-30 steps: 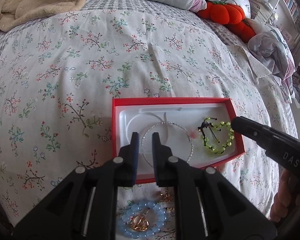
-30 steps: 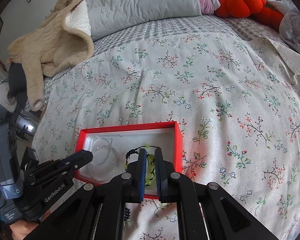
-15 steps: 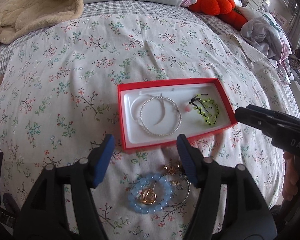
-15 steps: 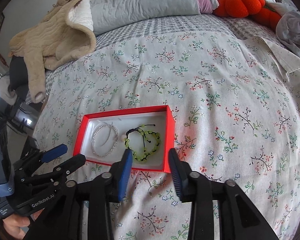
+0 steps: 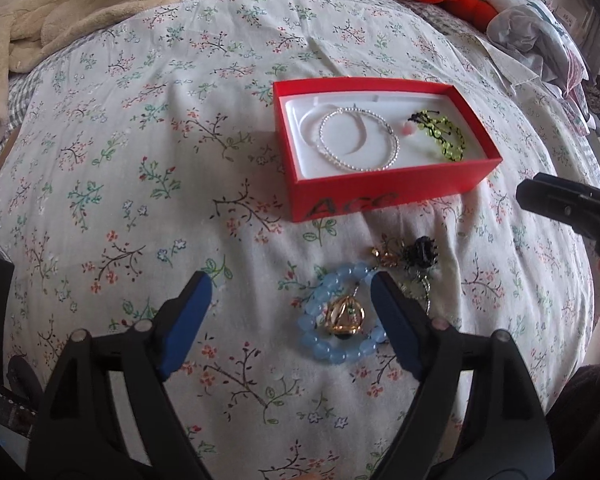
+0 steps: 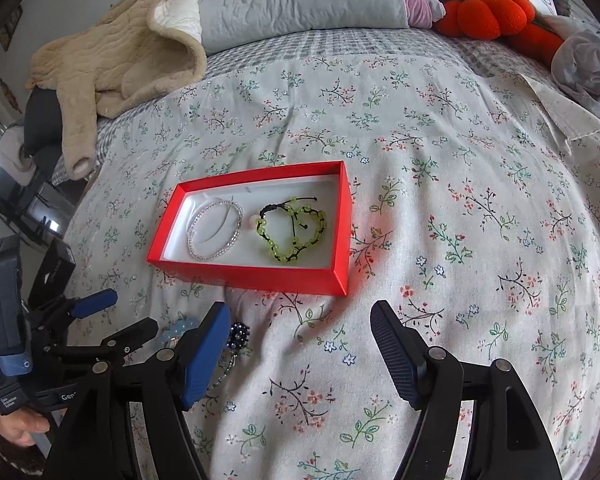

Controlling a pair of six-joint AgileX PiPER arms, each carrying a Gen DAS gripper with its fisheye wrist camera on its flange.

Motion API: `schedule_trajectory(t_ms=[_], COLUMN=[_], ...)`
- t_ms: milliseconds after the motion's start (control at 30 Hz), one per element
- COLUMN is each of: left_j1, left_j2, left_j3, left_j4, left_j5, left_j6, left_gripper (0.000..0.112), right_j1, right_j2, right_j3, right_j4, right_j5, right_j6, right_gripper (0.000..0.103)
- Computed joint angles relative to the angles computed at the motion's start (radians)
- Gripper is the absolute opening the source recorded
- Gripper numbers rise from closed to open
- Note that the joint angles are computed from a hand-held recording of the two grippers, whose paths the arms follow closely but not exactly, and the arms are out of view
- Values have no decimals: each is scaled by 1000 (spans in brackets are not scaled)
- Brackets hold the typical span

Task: Organize jewelry
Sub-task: 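Move both open tools back over the remaining jewelry pile, then grasp the light-blue bead bracelet with the left tool and lift it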

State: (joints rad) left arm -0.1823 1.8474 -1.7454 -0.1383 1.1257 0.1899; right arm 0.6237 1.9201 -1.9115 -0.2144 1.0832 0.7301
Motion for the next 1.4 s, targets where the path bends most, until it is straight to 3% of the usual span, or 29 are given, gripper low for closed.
schedule_trajectory(t_ms=[133,333,633,1400], left_j1=[6,19,62,15], left_j2=[-45,-61,-3,64], left_j3=[102,161,103,30], left_j4=[19,16,-41,-90], left_j5=[-50,-54,30,63], left_j6=[59,106,105,107], left_gripper=[82,82,82,25], right_j1=[19,36,41,48], right_j2=[-26,-42,-29,20], right_j3=[57,106,122,66], right_j4=[-21,-38,-32,-14], right_j5=[-8,1,35,77], right_j6=[0,3,12,12], right_gripper=[74,74,74,74])
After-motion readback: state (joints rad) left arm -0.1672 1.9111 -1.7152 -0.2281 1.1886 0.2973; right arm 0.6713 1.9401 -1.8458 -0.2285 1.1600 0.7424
